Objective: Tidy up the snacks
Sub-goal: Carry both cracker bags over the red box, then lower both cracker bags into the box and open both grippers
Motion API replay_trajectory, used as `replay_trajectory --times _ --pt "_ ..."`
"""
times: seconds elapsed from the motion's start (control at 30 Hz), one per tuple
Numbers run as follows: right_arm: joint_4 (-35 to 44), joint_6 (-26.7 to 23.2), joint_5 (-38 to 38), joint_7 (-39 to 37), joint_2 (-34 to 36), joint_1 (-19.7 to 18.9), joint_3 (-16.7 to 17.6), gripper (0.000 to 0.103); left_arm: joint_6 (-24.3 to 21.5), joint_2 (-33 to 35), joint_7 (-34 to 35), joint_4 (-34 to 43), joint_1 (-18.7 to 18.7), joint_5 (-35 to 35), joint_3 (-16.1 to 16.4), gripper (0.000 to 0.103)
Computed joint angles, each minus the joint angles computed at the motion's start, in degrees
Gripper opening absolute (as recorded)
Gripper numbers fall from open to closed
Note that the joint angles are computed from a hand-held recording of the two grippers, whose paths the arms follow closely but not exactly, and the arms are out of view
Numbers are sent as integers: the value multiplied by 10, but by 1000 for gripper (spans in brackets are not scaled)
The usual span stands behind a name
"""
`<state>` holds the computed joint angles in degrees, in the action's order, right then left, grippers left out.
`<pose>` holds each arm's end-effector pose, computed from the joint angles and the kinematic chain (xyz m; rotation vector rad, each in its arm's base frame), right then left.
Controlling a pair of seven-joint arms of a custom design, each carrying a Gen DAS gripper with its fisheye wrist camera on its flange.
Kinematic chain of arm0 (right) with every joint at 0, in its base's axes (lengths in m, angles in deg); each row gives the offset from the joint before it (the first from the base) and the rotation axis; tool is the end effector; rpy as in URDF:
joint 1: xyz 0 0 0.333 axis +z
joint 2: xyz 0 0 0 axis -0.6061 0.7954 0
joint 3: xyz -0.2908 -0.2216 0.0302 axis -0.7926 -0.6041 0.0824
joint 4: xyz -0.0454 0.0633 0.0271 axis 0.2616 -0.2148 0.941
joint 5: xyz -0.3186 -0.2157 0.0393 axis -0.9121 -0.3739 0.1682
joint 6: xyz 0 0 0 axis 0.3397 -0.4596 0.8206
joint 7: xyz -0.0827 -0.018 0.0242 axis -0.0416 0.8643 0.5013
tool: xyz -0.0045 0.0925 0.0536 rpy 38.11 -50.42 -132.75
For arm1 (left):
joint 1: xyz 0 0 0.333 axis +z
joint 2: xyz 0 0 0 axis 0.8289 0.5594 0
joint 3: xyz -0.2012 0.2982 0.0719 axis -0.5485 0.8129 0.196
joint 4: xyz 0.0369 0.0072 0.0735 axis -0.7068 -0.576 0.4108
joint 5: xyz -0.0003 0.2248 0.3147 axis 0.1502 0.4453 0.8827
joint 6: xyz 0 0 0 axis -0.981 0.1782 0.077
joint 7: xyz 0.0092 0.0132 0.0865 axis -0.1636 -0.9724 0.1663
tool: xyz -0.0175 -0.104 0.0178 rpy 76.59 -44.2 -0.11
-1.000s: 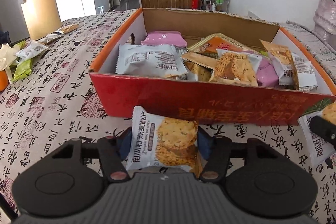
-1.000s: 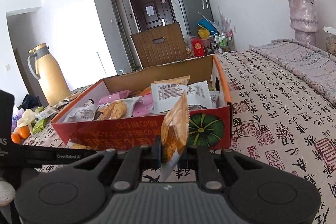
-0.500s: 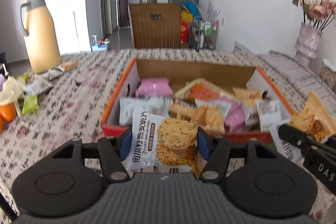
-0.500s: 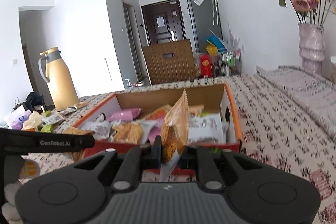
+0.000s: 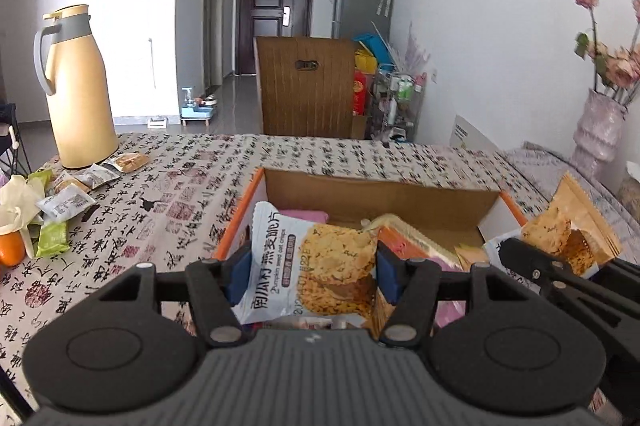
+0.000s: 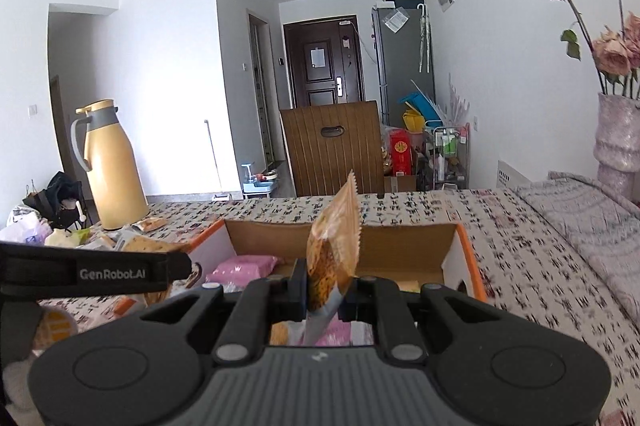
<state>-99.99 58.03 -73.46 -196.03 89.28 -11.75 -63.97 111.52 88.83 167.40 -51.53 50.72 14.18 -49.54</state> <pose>0.5105 0.3097 0.5094 -1.1755 1.7652 -1.0866 0.5799 -0.2470 0.5409 -1.2743 2.0287 -1.1922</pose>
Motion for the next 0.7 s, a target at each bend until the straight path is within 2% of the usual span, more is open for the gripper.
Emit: replay_trajectory --times 0.07,0.1,0.23,0.43,0.53,0.57,0.63,0.7 --pt "15 4 -4 -3 13 -4 -5 13 13 15 -37 13 -38 31 42 62" --pt "22 6 -5 -3 21 -6 -8 13 16 23 -51 19 -46 44 52 62" --pt "35 7 -19 10 44 -6 -18 13 24 53 -87 41 -57 82 67 62" --pt "36 40 -16 17 57 -14 -30 13 40 75 -116 40 -53 134 66 62" --pt "36 53 -1 9 60 -18 -34 13 35 79 -124 37 -3 148 16 63" --pt "37 56 6 5 62 -19 -35 14 34 78 -130 37 -4 153 19 64" --pt "40 57 18 -4 65 -18 -36 17 37 76 -144 34 -20 162 39 71" --pt "37 57 19 -2 65 -16 -37 18 40 73 -156 31 -36 171 60 72"
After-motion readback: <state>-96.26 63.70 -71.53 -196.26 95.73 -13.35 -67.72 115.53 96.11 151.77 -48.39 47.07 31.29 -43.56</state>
